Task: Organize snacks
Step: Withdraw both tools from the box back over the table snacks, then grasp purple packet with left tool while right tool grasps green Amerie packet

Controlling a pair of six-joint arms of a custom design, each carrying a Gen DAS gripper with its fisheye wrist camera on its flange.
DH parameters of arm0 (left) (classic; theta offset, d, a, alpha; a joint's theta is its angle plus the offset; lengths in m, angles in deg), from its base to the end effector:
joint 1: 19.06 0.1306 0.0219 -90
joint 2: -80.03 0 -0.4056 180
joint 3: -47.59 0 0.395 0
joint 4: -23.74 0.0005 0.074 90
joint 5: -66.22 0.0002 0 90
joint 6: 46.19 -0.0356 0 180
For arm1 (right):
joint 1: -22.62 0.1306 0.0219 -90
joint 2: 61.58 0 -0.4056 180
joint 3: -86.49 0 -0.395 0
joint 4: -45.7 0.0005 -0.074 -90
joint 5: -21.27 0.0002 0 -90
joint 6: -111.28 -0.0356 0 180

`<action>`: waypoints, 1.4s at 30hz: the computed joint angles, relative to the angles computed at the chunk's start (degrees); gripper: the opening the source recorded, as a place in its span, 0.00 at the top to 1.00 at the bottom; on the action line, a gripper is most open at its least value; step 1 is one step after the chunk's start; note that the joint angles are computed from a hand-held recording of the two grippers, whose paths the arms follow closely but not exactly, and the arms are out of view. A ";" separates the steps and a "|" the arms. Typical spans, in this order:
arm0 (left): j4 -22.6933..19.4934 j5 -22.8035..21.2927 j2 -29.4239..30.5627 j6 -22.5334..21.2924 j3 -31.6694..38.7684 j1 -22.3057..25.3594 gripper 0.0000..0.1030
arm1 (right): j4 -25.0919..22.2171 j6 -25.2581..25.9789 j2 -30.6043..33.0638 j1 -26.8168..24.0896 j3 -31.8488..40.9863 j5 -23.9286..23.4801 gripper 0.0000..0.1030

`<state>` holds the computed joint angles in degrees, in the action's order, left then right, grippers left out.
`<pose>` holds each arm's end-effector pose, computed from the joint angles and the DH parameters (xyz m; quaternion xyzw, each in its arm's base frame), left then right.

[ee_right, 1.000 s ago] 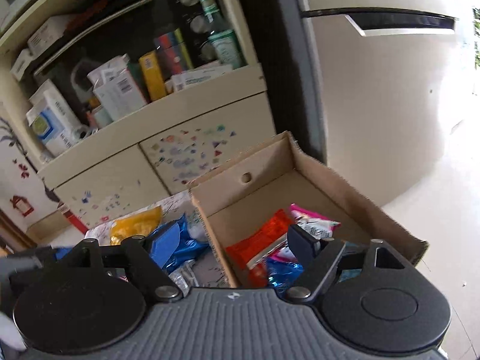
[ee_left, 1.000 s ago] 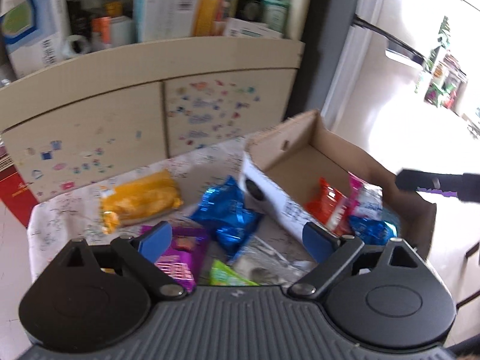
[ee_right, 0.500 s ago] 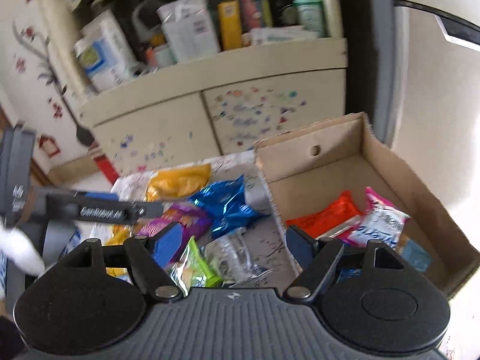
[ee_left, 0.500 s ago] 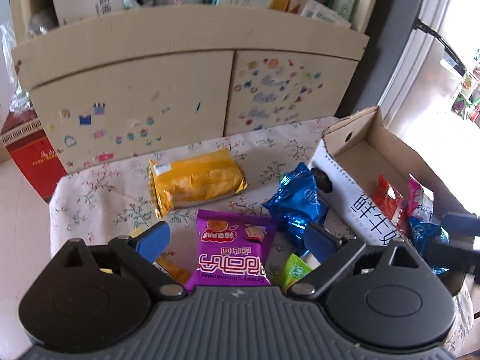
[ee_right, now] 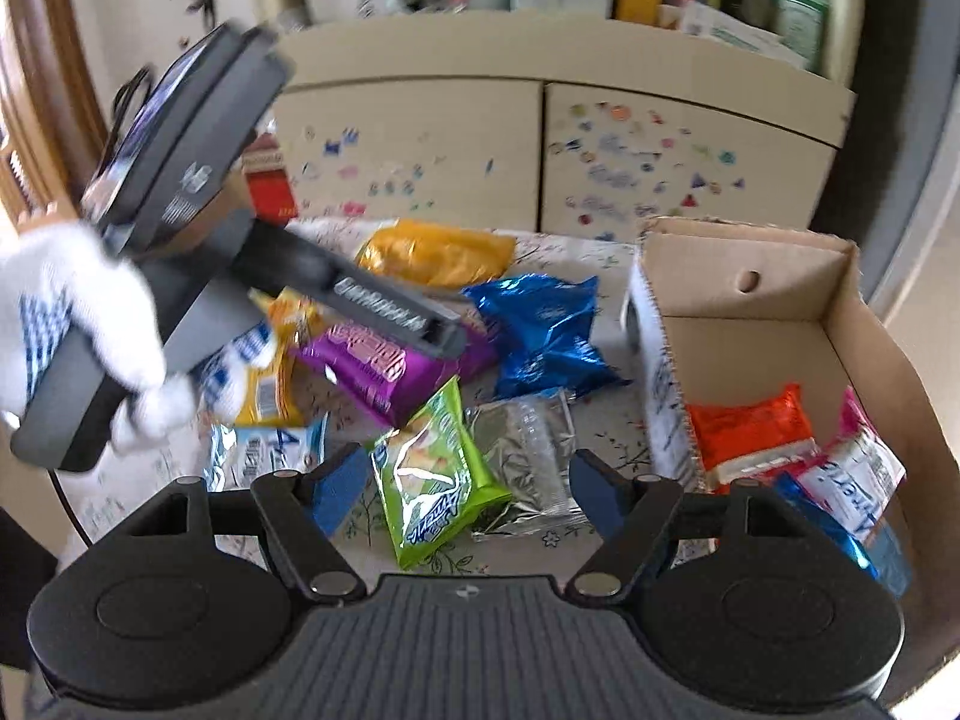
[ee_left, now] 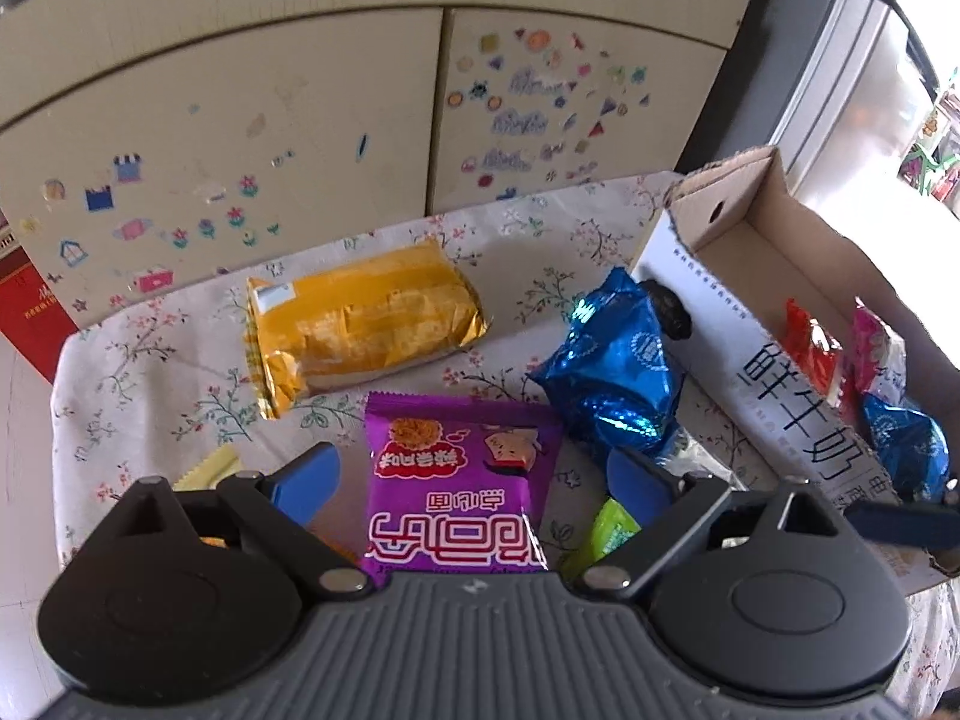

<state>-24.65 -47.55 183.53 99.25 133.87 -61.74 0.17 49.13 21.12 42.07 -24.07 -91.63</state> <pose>0.4047 -0.3543 0.3109 -0.1495 0.9457 -0.0242 0.2875 0.3822 0.1491 0.3509 -0.4276 0.8433 0.1714 0.2769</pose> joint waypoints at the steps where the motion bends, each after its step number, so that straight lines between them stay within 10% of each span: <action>1: 0.13 0.35 0.29 0.00 0.00 0.19 0.07 | 0.80 0.98 -0.24 0.59 -0.60 0.99 0.22; 26: -2.78 3.50 5.13 -4.41 1.56 1.52 0.00 | 11.71 17.26 -1.84 9.66 -9.11 15.79 0.22; 33: -3.07 2.71 5.03 -4.01 1.49 1.16 0.01 | 11.98 17.48 -1.81 9.89 -9.23 16.60 0.37; 42: -1.95 2.20 3.04 -3.61 0.17 0.63 0.34 | 10.83 16.89 -1.38 8.81 -8.03 15.23 0.44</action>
